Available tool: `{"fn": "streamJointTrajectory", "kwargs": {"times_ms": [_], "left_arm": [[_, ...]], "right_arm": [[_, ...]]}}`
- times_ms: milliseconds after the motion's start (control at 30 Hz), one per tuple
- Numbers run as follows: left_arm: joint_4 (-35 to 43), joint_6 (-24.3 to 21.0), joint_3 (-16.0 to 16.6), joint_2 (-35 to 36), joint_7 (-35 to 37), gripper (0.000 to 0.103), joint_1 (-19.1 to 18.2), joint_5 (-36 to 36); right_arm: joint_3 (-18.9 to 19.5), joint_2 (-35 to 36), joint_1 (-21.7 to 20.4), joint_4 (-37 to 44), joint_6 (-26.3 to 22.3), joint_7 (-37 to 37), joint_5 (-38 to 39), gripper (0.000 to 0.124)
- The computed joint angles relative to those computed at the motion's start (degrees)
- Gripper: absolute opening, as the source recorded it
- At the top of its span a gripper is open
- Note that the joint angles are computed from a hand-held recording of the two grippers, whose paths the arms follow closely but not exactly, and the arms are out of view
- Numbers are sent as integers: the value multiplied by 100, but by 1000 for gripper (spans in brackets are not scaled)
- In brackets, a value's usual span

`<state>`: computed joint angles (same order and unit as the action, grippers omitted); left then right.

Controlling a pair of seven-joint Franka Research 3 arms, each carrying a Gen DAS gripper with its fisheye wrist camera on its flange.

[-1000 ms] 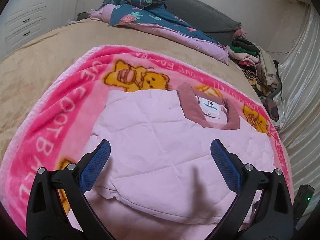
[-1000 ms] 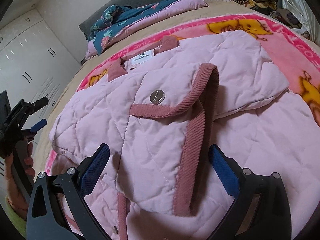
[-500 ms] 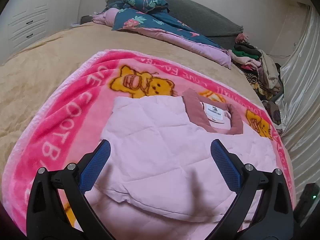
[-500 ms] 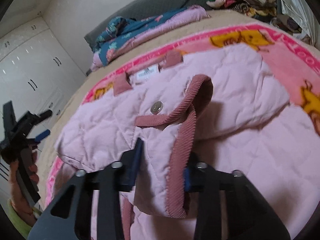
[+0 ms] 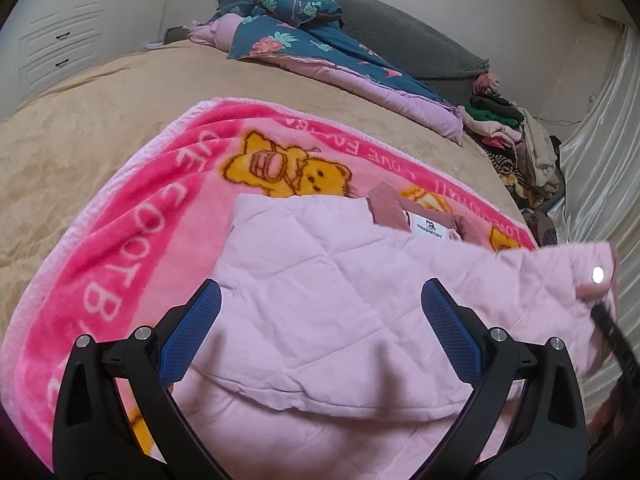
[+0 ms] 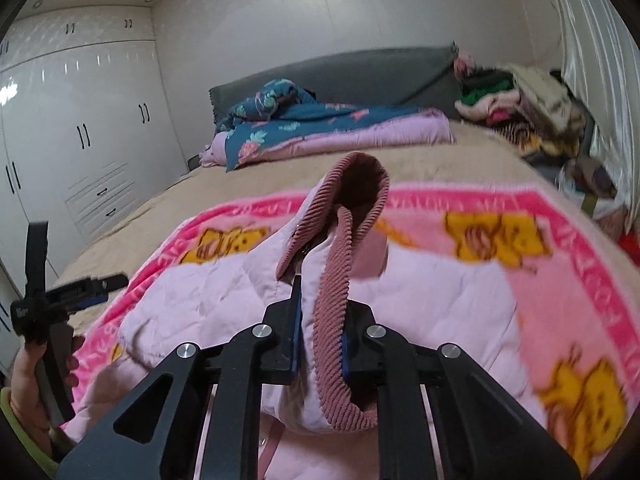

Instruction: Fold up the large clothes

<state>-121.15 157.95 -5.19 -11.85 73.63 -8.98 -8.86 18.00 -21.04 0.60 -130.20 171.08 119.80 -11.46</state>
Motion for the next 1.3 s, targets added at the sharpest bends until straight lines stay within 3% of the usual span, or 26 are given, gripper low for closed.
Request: {"fn": "streamJointTrajectory", "kwargs": {"times_ms": [200, 467, 633, 867, 1000, 1067, 1100, 1300], "left_arm": [[10, 15, 16, 28, 90, 94, -41, -125], [70, -11, 29, 116, 308, 94, -95, -359], [197, -116, -16, 278, 552, 94, -128, -492], [291, -244, -178, 454, 954, 94, -215, -614], [278, -296, -259, 511, 1203, 94, -281, -720], [270, -305, -320, 541, 1162, 94, -267, -550], [282, -307, -340, 556, 1143, 94, -266, -495], [298, -325, -419, 612, 1306, 92, -328, -343]], "right_arm": [[201, 146, -464, 299, -77, 314, -533, 10], [291, 204, -754, 193, -143, 870, -1161, 10], [128, 301, -681, 50, -237, 1089, -1326, 10], [-277, 428, -258, -150, -461, 1108, -1106, 11], [-297, 368, -206, -280, -578, 1328, -1142, 19], [-195, 295, -311, -387, -590, 1608, -1318, 36], [-163, 235, -335, -463, -579, 1734, -1368, 52], [-51, 73, -374, -528, -566, 1881, -1601, 54]]}}
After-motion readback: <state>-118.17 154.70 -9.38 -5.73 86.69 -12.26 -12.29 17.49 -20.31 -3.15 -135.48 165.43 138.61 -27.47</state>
